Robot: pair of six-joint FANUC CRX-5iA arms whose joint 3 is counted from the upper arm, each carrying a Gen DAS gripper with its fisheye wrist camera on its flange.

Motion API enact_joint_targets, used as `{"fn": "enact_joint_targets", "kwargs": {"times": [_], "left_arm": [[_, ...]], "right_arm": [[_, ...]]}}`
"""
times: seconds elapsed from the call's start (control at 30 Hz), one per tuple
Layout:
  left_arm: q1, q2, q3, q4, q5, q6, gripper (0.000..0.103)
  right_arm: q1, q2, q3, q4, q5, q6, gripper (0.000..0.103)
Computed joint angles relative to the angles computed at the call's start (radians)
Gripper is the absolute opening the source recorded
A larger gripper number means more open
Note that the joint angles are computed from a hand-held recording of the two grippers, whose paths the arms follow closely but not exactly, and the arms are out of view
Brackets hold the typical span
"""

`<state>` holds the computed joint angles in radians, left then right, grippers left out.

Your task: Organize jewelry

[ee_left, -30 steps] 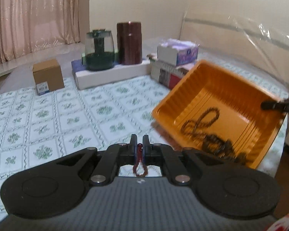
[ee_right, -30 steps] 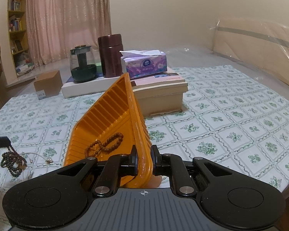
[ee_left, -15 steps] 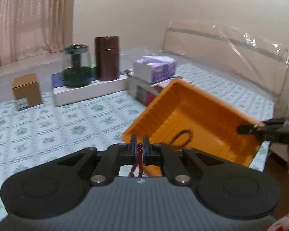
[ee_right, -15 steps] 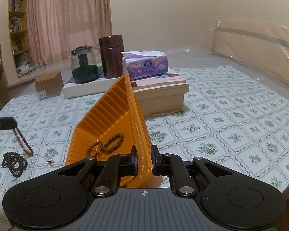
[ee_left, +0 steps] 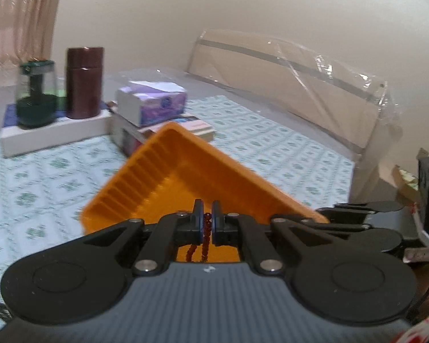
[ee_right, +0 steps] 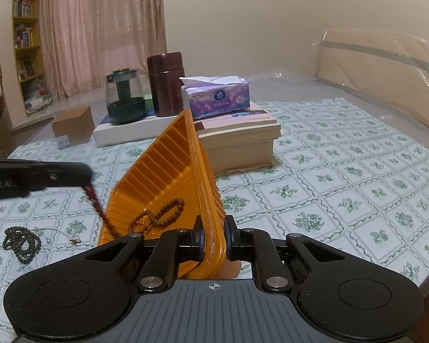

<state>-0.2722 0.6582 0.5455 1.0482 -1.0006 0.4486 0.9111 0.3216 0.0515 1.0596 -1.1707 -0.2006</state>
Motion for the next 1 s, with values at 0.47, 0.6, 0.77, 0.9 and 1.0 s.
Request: {"fn": "enact_joint_targets", "kwargs": {"times": [0.47,0.6,0.77,0.9,1.0], "left_arm": [[0.01,-0.006,-0.023,-0.044,0.011,0.005,0.008],[0.048,-0.05,-0.094,-0.061,0.121,0.017,0.011],[0.101,-0.097,-0.177,-0.124,0.279,0.041,0.02],[0.141,-0.102,-0.194,-0.2,0.337,0.099,0.02],[0.157,-0.107,-0.212,-0.231,0.363,0.109,0.02]], "right_arm": [[-0.001,0.0,0.0,-0.001,0.001,0.0,0.013],[-0.001,-0.001,-0.001,0.0,0.001,-0.002,0.013],[-0.001,-0.002,-0.002,0.0,0.0,-0.002,0.013],[-0.001,-0.002,-0.004,0.0,-0.002,-0.003,0.013],[-0.001,-0.002,-0.004,0.0,-0.002,-0.003,0.013]]}}
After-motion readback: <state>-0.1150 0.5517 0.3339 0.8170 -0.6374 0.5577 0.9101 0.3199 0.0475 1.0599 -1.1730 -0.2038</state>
